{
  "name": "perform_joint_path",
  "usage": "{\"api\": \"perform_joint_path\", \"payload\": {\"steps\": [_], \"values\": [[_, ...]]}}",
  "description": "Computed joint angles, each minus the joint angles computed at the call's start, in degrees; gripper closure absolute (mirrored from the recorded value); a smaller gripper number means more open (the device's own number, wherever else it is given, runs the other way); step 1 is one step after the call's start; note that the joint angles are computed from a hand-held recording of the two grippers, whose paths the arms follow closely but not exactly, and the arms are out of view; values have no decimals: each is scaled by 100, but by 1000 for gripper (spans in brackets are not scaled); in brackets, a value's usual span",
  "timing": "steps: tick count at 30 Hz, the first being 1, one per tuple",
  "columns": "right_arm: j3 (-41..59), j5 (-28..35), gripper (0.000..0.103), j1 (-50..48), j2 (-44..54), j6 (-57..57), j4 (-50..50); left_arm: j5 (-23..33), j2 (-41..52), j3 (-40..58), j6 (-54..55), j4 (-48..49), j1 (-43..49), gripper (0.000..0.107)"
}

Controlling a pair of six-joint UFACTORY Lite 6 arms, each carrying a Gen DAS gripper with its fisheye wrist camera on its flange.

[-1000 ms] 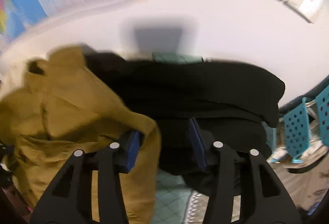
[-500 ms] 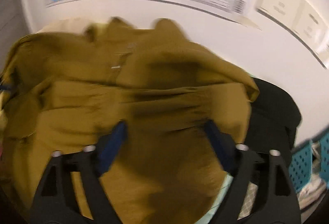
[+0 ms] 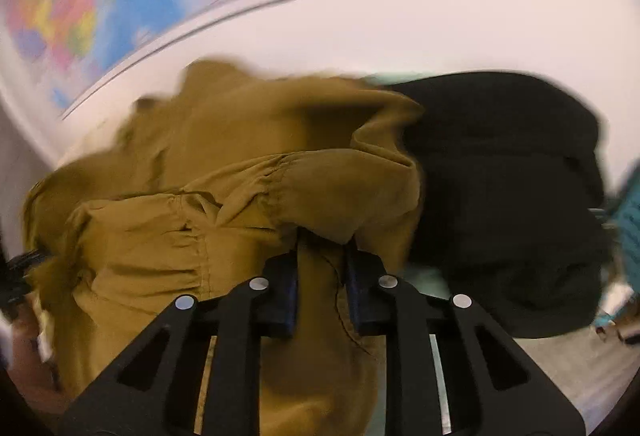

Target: Fold large clothes

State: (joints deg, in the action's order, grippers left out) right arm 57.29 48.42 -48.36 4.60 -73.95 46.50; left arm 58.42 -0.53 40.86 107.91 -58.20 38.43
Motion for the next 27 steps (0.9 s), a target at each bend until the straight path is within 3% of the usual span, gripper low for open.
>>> {"api": "perform_joint_path", "payload": {"steps": [2,4,5,6,7,9,13,15,18,20,21,22,23,24,26,27], "values": [[335,359,81,-230,444,122,-14,-691,121,23,-212,-53,-281,64],[304,279,65,-206,555,277,-232,-1136,229,6,-332,-64,-477,57],[183,244,47,-213,471,264,-238,-1082,310,50,-316,-21,-445,42],[93,326,37,-276,365,182,-142,-944,333,87,-301,-26,-382,36],[-47,334,35,-325,219,52,24,-770,282,73,-217,-110,-281,30],[-197,597,35,-582,-182,-240,230,-225,127,51,99,-182,73,28],[-655,1196,35,-829,-1127,-736,392,1072,-746,-479,1410,-103,917,11],[-1116,1032,35,-556,-1778,-1046,437,759,-1408,-949,1552,-151,673,11],[-1446,254,35,501,-1984,-864,485,-756,-1473,-1119,1017,-465,-643,15],[-1372,-210,37,939,-1536,-566,383,-1450,-677,-619,346,-579,-1364,38],[-1295,-553,38,1031,-1224,-497,376,-1745,-135,-192,-243,-514,-1634,45],[-1206,-709,44,952,-977,-516,353,-1931,299,162,-663,-483,-1819,58],[-1025,-843,55,954,-575,-370,380,-1958,537,391,-884,-407,-1825,64],[-848,-806,57,917,-206,-186,446,-2041,872,706,-1314,-259,-1898,67],[-842,-730,57,796,-95,-72,510,-2104,1283,1105,-1923,68,-1946,72],[-1032,-860,51,868,-361,-79,458,-2223,1341,1143,-2044,131,-2007,72]]}}
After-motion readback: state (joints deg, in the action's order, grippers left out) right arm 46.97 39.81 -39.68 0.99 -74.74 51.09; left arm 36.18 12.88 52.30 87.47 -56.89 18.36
